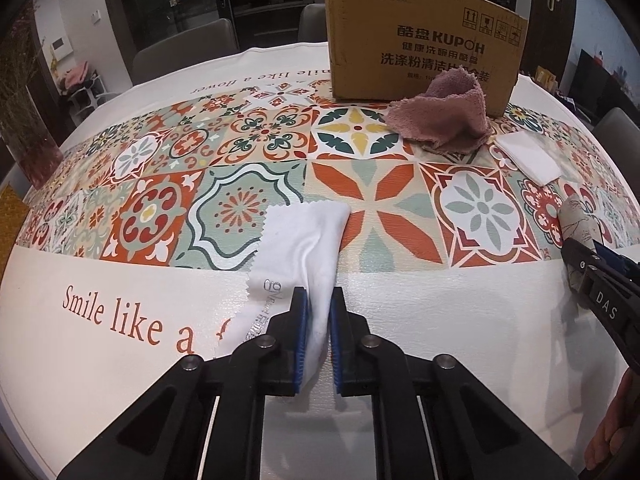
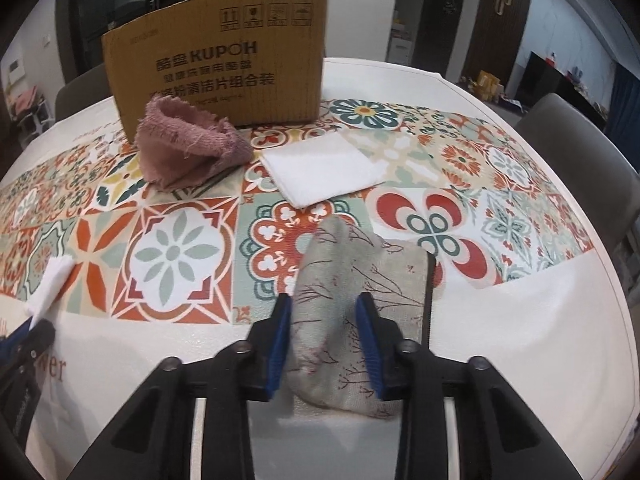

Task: Organize soft objects
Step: 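Close left gripper on white cloth while right gripper grasps grey floral pouch, then lift white cloth with left gripper while right gripper carries pouch over box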

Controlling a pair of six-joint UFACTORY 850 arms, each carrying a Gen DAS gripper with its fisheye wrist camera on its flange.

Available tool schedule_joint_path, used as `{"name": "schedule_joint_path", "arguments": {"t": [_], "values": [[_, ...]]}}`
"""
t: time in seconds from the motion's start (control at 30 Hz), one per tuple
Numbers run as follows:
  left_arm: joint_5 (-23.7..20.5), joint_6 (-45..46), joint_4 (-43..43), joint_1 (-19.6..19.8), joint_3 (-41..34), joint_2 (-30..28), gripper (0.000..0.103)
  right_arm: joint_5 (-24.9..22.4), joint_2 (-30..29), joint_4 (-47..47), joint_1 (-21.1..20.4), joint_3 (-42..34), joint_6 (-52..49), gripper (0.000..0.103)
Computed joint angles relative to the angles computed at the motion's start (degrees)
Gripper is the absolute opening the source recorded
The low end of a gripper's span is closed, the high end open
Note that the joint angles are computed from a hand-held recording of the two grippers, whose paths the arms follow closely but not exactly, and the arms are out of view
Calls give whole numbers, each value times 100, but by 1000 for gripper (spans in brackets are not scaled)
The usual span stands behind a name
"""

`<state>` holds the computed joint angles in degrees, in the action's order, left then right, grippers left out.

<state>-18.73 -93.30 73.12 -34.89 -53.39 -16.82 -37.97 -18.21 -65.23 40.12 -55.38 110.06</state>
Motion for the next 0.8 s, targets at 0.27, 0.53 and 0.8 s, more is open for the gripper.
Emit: {"name": "schedule_joint_path", "arguments": {"t": [0.27,0.53,0.8], "values": [[320,-7,12,47,52,80,6,258,185,-282,12,118,38,12],[324,-691,865,-8,151,319,5,73,253,-480,146,100,-31,11],[359,-1460,1681,-1,243,586,5,-277,393,-876,330,76,119,11]]}}
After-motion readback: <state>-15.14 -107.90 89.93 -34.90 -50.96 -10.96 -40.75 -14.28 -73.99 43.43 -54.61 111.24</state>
